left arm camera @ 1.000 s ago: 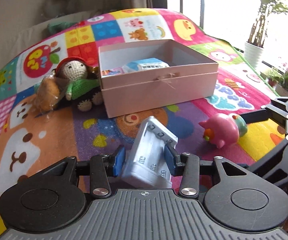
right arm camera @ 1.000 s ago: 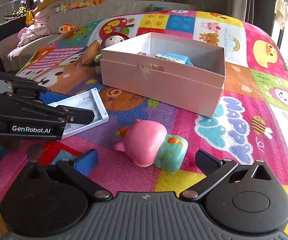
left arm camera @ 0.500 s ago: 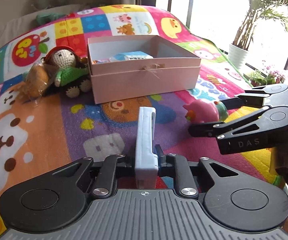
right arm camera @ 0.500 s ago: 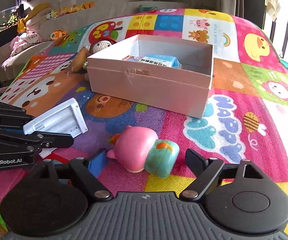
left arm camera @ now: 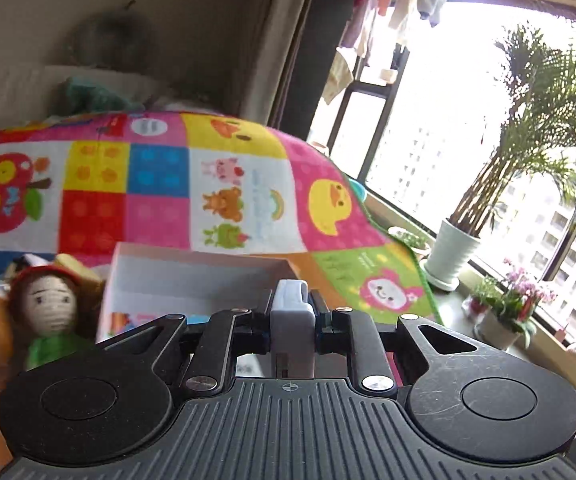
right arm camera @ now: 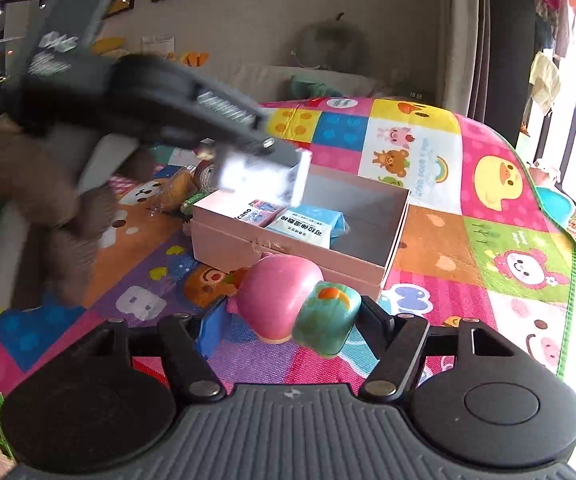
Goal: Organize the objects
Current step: 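Lower the charger into the pink box with the left gripper while the right carries the toy toward it, then lower the pink squishy toy into the pink box and open the right gripper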
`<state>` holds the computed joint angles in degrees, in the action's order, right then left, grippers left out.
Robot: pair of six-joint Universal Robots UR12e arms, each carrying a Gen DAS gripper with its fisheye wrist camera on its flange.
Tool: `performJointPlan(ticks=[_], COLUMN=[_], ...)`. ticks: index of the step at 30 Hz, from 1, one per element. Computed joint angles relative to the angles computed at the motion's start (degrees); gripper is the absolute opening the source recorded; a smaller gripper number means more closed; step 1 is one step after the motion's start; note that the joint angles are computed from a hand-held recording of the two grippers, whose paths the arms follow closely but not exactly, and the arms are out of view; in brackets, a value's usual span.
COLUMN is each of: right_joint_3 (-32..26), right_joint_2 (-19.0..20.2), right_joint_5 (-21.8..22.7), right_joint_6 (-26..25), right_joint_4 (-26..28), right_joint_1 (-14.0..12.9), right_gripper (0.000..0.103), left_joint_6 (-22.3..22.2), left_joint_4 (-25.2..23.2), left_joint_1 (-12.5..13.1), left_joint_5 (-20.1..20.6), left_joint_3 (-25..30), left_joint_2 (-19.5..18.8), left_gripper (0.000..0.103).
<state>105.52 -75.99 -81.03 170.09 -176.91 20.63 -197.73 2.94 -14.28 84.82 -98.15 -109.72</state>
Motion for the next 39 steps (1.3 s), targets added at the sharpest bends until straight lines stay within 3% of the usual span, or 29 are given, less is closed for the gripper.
performJointPlan(ticks=[4, 7, 10, 13, 18, 23, 29, 30, 32, 35, 39], right_joint_3=[0.1, 0.1, -0.4, -1.6, -8.5, -20.5, -30.2, -29.9, -28.8, -25.7, -19.6], right_joint_2=[0.2, 0.4, 0.8, 1.1, 3.8, 10.2, 16.3, 16.3, 15.5, 13.6, 10.5], right_joint_5=[-1.1, -1.8, -2.2, -1.3, 1.6, 2.6, 1.1, 1.0, 1.7, 1.0, 1.9], right_joint_6=[0.6, 1.2, 2.2, 2.3, 0.6, 1.8, 3.9, 3.8, 3.5, 3.9, -3.6], right_joint_4=[0.7, 1.3, 2.1, 3.0, 7.0, 17.8, 31.7, 31.3, 29.4, 22.4, 13.1], right_joint_1=[-0.3, -0.7, -0.9, -1.0, -0.4, 1.4, 3.4, 3.5, 3.2, 2.8, 2.8], right_gripper=[0.068, 0.068, 0.068, 0.068, 0.068, 0.068, 0.071, 0.074, 0.089, 0.101, 0.103], left_joint_6=[-1.4, 0.5, -3.6, -5.8, -6.4, -12.9, -15.4, -15.6, -16.7, -18.6, -15.2], left_joint_4=[-6.8, -2.8, 4.4, 8.8, 6.2, 6.7, 9.9, 10.3, 11.2, 13.7, 12.8], left_joint_1=[-1.0, -1.2, 0.6, 2.4, 4.2, 6.4, 8.7, 8.9, 9.5, 10.6, 11.2], left_joint_5=[2.1, 4.2, 2.5, 2.3, 7.6, 7.7, 3.8, 3.4, 2.0, -0.4, -0.4], left_joint_3=[3.8, 1.7, -2.8, -8.3, -15.3, -19.8, -22.9, -23.2, -23.7, -24.0, -21.3], left_joint_2=[-3.0, -2.7, -0.3, 3.1, 8.3, 9.8, 10.1, 10.1, 10.2, 10.3, 10.2], left_gripper=[0.021, 0.022, 0.022, 0.022, 0.021, 0.021, 0.021, 0.021, 0.021, 0.021, 0.021])
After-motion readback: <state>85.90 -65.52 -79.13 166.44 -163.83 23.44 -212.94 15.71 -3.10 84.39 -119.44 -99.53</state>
